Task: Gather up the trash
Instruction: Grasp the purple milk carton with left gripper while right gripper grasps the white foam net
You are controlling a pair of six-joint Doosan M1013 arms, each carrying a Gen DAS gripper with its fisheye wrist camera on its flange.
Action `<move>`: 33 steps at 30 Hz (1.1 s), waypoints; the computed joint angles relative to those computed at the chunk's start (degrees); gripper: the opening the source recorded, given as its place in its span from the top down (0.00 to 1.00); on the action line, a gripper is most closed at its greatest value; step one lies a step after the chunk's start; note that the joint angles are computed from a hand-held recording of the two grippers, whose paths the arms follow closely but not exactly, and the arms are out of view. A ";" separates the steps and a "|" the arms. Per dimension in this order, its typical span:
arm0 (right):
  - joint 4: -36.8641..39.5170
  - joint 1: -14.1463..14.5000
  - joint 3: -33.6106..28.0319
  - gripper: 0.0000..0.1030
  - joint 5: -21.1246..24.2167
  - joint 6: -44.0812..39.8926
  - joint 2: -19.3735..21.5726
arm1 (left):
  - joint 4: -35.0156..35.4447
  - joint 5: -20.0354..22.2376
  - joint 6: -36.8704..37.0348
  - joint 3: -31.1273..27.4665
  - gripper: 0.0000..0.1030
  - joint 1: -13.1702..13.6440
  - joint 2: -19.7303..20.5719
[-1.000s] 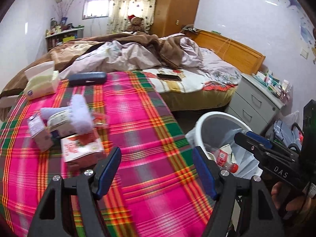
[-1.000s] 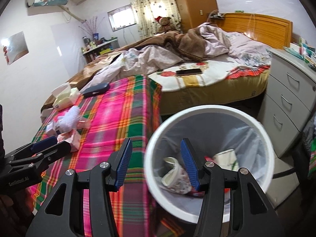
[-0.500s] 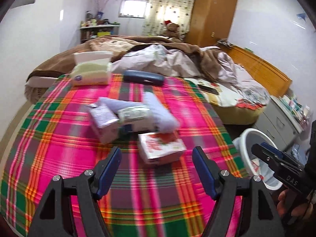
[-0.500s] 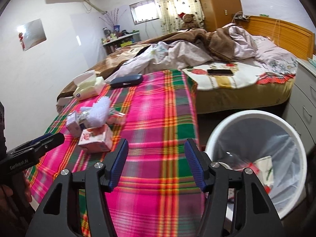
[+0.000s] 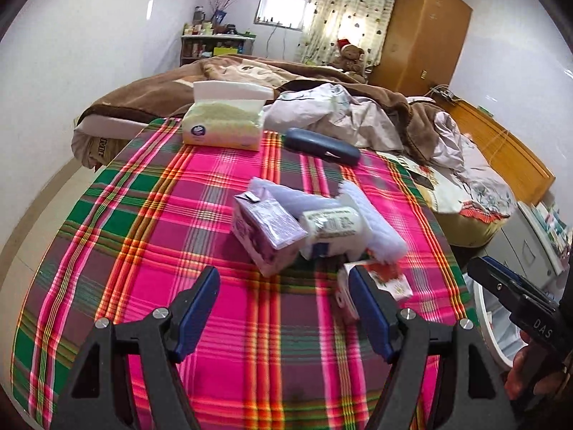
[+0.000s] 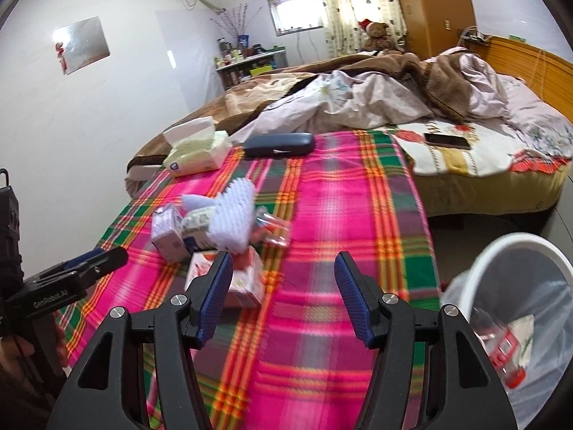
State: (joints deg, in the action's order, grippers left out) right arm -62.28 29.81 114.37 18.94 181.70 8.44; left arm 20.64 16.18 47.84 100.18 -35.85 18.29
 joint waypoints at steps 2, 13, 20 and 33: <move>2.89 -0.39 -1.11 0.41 -1.00 -3.76 0.83 | -1.38 0.28 1.84 -0.71 0.25 0.44 0.52; 17.92 -1.81 -5.86 0.41 -2.95 -21.31 4.92 | -12.03 3.35 11.73 -6.56 0.24 2.10 4.89; 33.85 -3.25 -7.90 0.41 -4.94 -37.31 6.85 | -15.23 5.77 14.57 -9.31 0.24 2.66 7.22; 64.04 -4.95 -9.06 0.60 -6.11 -66.18 8.39 | -18.82 6.56 18.18 -10.11 0.24 3.72 8.49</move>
